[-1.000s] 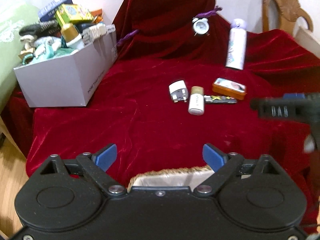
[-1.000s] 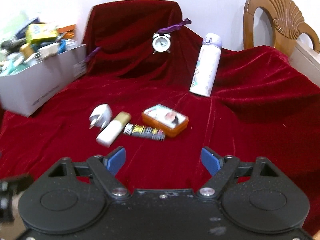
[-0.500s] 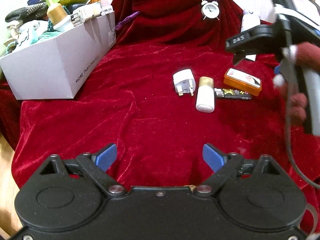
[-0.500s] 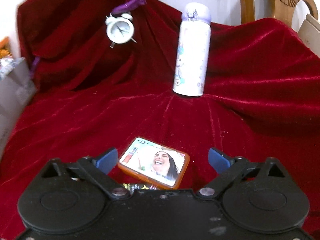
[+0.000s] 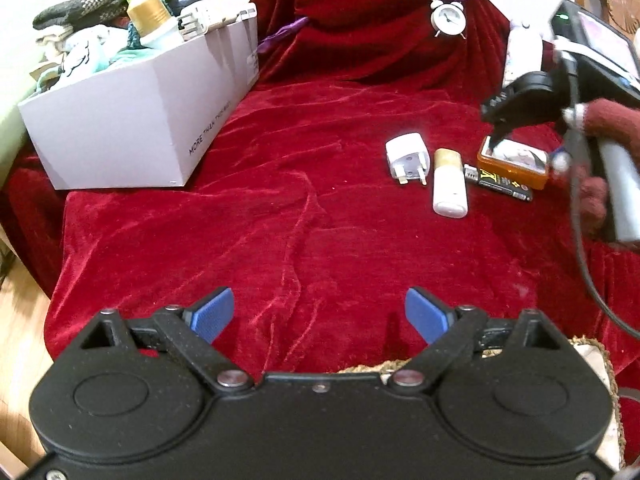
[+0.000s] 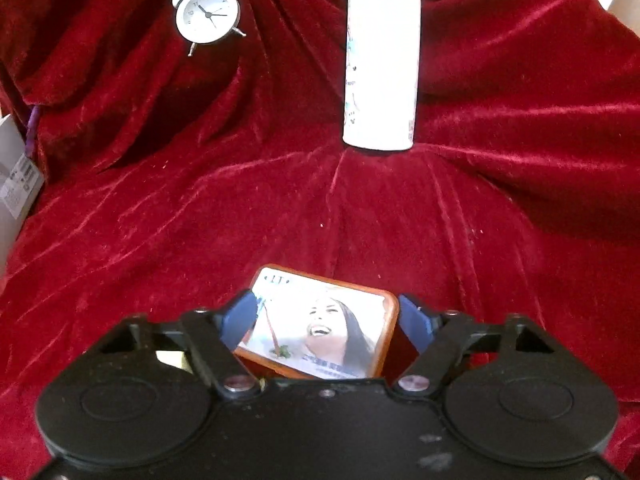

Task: Organize rigid objects
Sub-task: 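Withdraw both tools from the basket toward the remaining items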

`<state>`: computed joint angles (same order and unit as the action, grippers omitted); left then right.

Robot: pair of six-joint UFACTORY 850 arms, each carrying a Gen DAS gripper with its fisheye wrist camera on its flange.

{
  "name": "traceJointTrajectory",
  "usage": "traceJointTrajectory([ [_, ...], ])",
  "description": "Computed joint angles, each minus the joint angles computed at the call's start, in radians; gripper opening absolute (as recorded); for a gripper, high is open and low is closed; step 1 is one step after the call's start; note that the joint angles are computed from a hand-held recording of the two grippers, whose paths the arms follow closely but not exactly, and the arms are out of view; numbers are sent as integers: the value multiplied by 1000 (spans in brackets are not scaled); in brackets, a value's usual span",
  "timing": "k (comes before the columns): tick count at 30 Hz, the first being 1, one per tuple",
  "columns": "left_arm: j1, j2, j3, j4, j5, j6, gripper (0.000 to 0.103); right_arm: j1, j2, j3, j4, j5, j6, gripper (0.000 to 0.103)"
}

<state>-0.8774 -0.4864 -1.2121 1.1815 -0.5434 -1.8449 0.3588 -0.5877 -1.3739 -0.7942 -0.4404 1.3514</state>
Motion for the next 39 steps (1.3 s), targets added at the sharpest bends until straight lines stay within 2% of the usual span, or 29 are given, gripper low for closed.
traceJointTrajectory([
  [4, 17, -21, -35, -19, 36, 21, 90, -17, 56, 72, 195, 60, -210, 74],
  [6, 27, -46, -73, -44, 60, 64, 90, -25, 75, 99, 360, 50, -383, 65],
  [8, 32, -78, -120, -77, 70, 113, 90, -32, 118, 165, 423, 99, -453, 65],
  [11, 44, -139, -206, -157, 73, 198, 90, -37, 166, 231, 484, 124, -551, 65],
  [15, 49, -211, -312, -192, 20, 261, 90, -38, 210, 300, 371, 164, -487, 65],
  [17, 60, -228, -346, -215, 27, 288, 90, -44, 227, 325, 334, 185, -468, 65],
  [22, 90, -285, -455, -319, 12, 344, 90, -60, 276, 385, 382, 240, -533, 66],
  [25, 95, -325, -521, -344, -17, 384, 90, -64, 292, 404, 352, 252, -526, 67],
  [28, 70, -347, -546, -147, -122, 250, 90, -65, 310, 421, 328, 258, -517, 69],
  [30, 57, -364, -562, -58, -187, 254, 90, -66, 313, 424, 306, 262, -501, 71],
  [32, 50, -364, -552, 21, -209, 292, 89, -65, 319, 434, 224, 272, -429, 71],
  [35, 62, -310, -463, 151, -124, 327, 89, -76, 317, 440, 155, 304, -381, 71],
  [39, 118, -245, -386, 133, 65, 413, 88, -84, 306, 436, 60, 310, -332, 71],
])
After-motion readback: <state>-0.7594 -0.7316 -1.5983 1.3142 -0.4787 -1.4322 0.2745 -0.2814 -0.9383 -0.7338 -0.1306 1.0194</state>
